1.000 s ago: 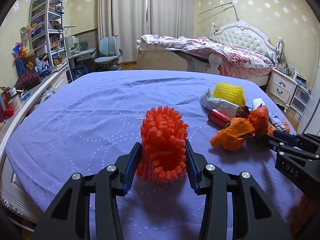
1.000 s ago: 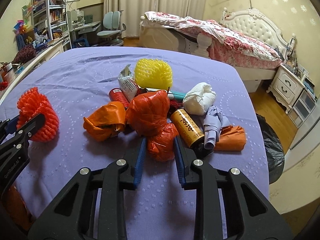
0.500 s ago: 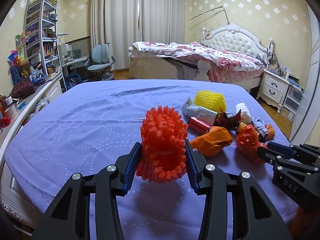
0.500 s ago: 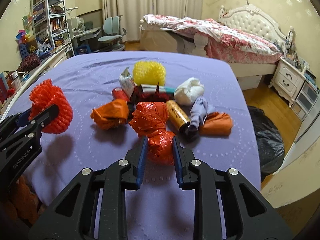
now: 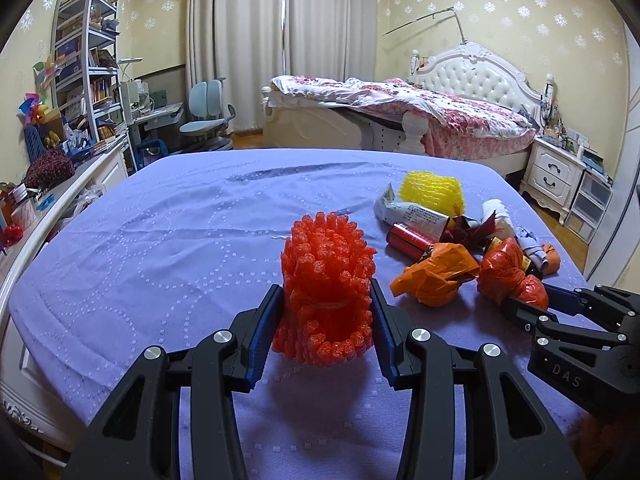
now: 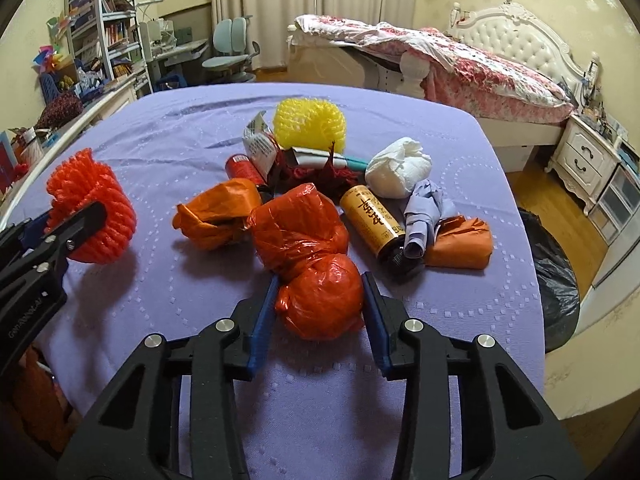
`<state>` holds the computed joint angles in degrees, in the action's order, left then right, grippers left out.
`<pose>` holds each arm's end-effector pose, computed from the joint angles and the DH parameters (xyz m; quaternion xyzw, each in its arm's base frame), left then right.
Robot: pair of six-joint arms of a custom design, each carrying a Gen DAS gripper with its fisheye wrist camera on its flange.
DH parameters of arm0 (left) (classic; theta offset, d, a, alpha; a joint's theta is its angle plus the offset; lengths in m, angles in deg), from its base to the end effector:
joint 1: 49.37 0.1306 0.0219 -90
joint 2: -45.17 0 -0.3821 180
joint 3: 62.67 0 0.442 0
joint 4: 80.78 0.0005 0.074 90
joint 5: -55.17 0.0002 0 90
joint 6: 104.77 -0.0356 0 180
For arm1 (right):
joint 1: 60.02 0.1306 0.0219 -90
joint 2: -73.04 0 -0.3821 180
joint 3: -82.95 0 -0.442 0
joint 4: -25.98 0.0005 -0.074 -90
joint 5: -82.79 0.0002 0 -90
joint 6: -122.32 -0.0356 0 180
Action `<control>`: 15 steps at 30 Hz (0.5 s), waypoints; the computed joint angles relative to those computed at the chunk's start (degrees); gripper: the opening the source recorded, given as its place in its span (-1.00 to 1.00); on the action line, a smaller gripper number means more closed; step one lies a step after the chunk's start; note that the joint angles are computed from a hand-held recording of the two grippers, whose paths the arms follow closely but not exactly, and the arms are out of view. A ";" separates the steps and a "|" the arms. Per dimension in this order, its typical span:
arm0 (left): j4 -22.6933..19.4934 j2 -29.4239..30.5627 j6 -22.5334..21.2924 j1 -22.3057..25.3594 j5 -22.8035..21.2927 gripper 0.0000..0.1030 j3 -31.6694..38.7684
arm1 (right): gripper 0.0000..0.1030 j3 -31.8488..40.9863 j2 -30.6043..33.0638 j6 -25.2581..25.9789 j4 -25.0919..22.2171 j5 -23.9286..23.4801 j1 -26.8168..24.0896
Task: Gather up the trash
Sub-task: 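Carry the red bag and orange net over the bin and release both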
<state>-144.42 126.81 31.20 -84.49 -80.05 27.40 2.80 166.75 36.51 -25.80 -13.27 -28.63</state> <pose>0.3905 -0.2443 0.4920 -0.1977 0.8661 0.0994 0.4482 0.4784 0.2957 0.4808 -0.3015 0.8744 0.1362 0.3549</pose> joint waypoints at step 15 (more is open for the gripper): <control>10.07 7.52 -13.15 -2.74 4.80 -0.14 9.76 | -0.25 -1.50 -5.23 -4.55 5.62 2.77 -9.20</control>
<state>-134.35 134.33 18.05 -87.23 -75.26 37.16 1.30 161.51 31.96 -20.18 -10.50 -37.82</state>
